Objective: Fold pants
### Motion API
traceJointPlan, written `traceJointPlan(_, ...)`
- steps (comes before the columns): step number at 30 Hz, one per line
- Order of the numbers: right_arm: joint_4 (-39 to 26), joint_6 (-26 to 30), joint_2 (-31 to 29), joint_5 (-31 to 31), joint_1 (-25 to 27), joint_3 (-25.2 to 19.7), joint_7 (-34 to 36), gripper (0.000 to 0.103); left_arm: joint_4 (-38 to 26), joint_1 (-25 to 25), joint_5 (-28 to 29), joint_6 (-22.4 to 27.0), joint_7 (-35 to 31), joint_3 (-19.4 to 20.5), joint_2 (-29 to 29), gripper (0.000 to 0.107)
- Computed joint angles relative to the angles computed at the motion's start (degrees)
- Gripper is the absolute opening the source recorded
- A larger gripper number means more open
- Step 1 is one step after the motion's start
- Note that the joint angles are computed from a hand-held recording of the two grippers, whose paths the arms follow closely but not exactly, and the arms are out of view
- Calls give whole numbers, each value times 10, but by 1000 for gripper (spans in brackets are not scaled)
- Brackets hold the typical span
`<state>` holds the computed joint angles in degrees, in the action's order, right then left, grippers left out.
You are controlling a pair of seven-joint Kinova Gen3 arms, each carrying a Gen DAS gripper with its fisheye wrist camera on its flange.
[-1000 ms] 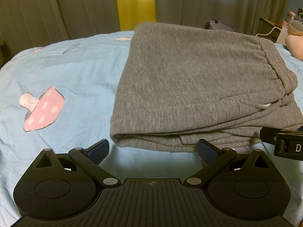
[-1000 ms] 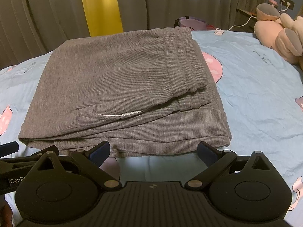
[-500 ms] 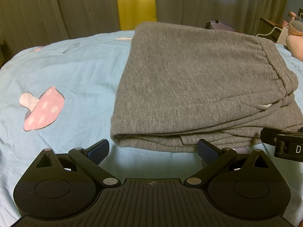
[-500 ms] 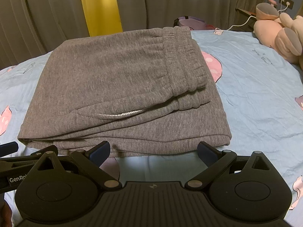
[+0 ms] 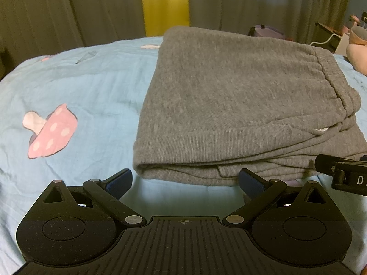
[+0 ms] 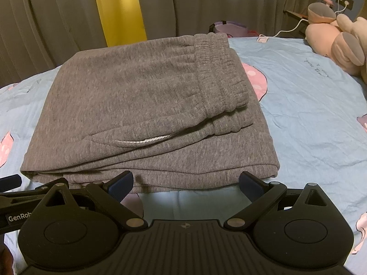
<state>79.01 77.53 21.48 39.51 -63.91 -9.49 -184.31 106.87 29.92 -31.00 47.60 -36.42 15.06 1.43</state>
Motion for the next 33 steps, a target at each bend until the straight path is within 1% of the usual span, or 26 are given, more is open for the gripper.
traceJointPlan(13, 15, 1, 1, 47, -19, -1, -7, 99, -1, -3, 5, -3, 2, -1, -1, 103)
traceJointPlan(33, 10, 7, 2, 41, -18, -2, -8, 99, 0, -7, 13, -6, 0, 0, -4, 103)
